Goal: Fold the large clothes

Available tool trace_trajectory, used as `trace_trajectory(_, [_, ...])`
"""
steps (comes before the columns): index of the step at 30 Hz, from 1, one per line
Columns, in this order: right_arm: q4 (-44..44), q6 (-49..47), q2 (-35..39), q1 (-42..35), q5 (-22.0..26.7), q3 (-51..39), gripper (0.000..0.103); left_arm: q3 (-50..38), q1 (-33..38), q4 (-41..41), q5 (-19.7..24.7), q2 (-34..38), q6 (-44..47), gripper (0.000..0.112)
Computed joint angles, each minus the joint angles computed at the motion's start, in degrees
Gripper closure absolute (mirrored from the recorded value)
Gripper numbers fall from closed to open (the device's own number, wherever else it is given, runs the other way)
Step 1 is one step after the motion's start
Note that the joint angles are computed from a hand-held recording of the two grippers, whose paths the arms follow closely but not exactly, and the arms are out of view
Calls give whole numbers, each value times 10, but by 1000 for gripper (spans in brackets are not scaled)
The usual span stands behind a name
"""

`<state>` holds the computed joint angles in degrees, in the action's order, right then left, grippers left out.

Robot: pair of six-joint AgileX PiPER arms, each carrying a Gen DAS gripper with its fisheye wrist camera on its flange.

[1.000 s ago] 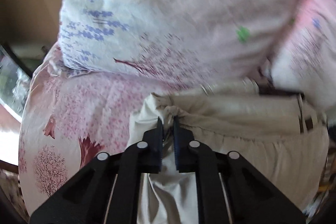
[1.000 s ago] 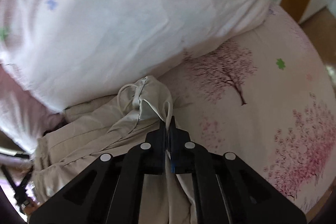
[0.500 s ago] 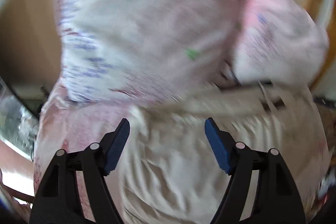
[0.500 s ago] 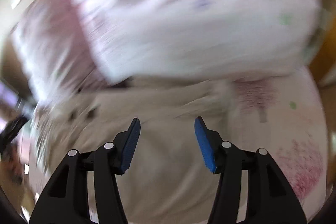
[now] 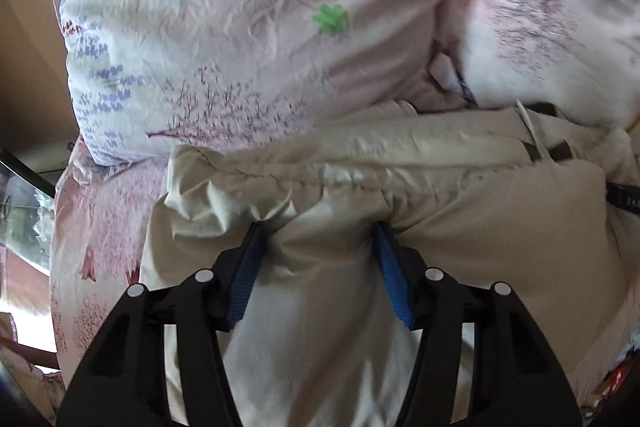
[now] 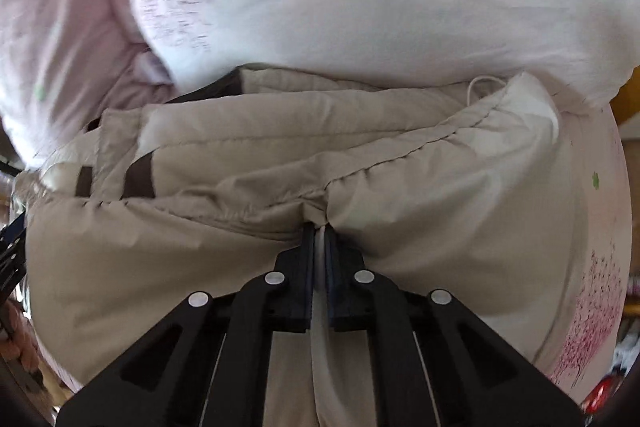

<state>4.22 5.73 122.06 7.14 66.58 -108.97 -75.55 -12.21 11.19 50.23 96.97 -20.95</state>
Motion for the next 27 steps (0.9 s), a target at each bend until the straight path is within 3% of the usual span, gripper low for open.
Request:
trace_trajectory(2, [-5, 12, 19, 2, 25, -33, 98, -18, 5, -8, 14, 13, -4, 56])
trace_trajectory(4, [-5, 11, 4, 2, 21, -19, 96, -6, 13, -26, 10, -4, 2, 56])
trace_trajectory(6, [16, -7, -53, -12, -23, 52, 88, 30, 23, -41, -5, -45, 18, 54])
trace_trajectory(7, [27, -17, -94, -23, -56, 103, 84, 50, 25, -41, -9, -69, 20, 48])
trace_trajectory(10, [63, -40, -195, -56, -134, 231, 83, 118, 44, -75, -26, -148, 47, 42])
trace_trajectory(12, [59, -34, -234, -67, -157, 289, 83, 154, 44, -78, -34, -184, 46, 38])
trace_trajectory(15, [52, -22, -207, -82, -151, 313, 83, 158, 35, -57, -25, -163, 27, 37])
trace_trajectory(18, [92, -43, -194, -113, -133, 305, 83, 146, 54, -91, -24, -139, 31, 37])
trace_trajectory(19, [113, -52, -205, -125, -128, 308, 77, 151, 72, -128, -25, -154, 49, 39])
trace_trajectory(22, [218, -136, -302, -204, -168, 412, 32, 189, 119, -208, -33, -219, 114, 36])
trace_trajectory(23, [240, -155, -333, -231, -179, 447, 25, 215, 151, -248, -28, -253, 148, 32])
trace_trajectory(25, [282, -184, -368, -286, -187, 500, 25, 266, 225, -326, -8, -309, 212, 29])
trace_trajectory(27, [353, -225, -373, -378, -155, 550, 25, 317, 311, -392, 26, -354, 265, 28])
